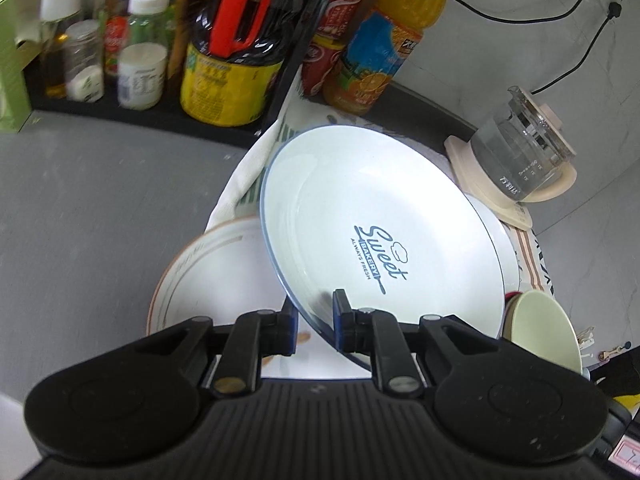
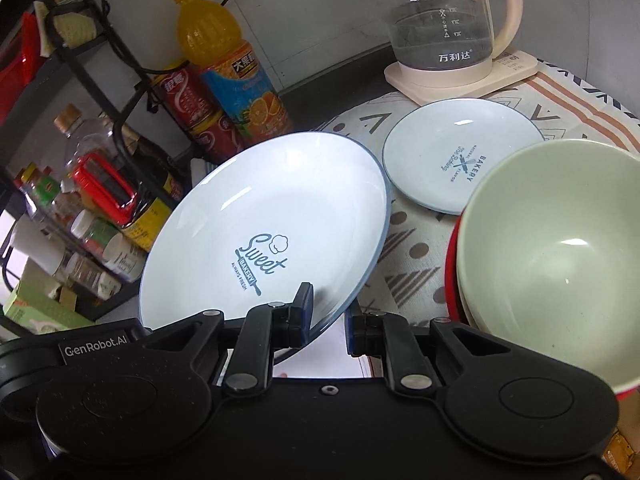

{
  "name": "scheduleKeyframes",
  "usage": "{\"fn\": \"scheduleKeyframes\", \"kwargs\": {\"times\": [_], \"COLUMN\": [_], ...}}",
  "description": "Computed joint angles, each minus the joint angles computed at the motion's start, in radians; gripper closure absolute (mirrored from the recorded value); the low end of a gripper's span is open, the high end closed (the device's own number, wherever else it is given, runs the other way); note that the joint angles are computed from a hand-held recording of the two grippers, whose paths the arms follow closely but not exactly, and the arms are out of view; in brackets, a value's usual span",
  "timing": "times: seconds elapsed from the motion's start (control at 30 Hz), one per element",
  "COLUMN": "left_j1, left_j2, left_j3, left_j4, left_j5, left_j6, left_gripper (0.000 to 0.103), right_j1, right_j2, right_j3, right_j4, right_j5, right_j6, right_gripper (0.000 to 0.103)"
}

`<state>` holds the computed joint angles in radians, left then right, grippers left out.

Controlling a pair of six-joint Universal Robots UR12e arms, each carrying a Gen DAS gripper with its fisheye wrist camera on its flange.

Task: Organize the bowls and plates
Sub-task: 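Lift the 'Sweet' plate with both grippers and lower it onto the flower-pattern plate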

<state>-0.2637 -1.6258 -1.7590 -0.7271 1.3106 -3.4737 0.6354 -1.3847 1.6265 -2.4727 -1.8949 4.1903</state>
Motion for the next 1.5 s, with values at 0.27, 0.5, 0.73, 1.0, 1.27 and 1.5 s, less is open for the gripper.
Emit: {"fn": "scheduleKeyframes", "kwargs": {"times": [0.27,0.5,0.73,1.0,1.27,1.5], "left_j1": [-0.011,-0.015,-0.013,-0.006,0.003,0.015], "left_j2": [0.046,0.072,0.089,0.095,0.084,0.074], "left_j3": [-0.05,-0.078,-0.098,-0.106,-0.09,-0.065], "left_j4": [0.0,-0.011,-0.043,-0.085,-0.142,-0.198], "left_j5": [0.026,0.04,0.047,0.034,0.01,-0.022], "left_j6": [-0.034,-0.053,-0.073,-0.094,-0.077,-0.044], "left_gripper": [0.087,0.087,0.087,0.086,0.082,0.079], "right_j1": [0.019,0.029,0.043,0.049,0.049,0.047], "right_j2": [-0.024,-0.042,-0.046,-0.04,-0.033,-0.023], "right_j3": [0.032,0.057,0.064,0.059,0.046,0.032], "right_j4": [-0.005,-0.005,0.006,0.036,0.064,0.079], "right_j5": [0.019,0.031,0.034,0.045,0.051,0.051], "right_j6": [-0.022,-0.037,-0.056,-0.07,-0.081,-0.089], "right_gripper": [0.088,0.088,0.088,0.088,0.088,0.088]}}
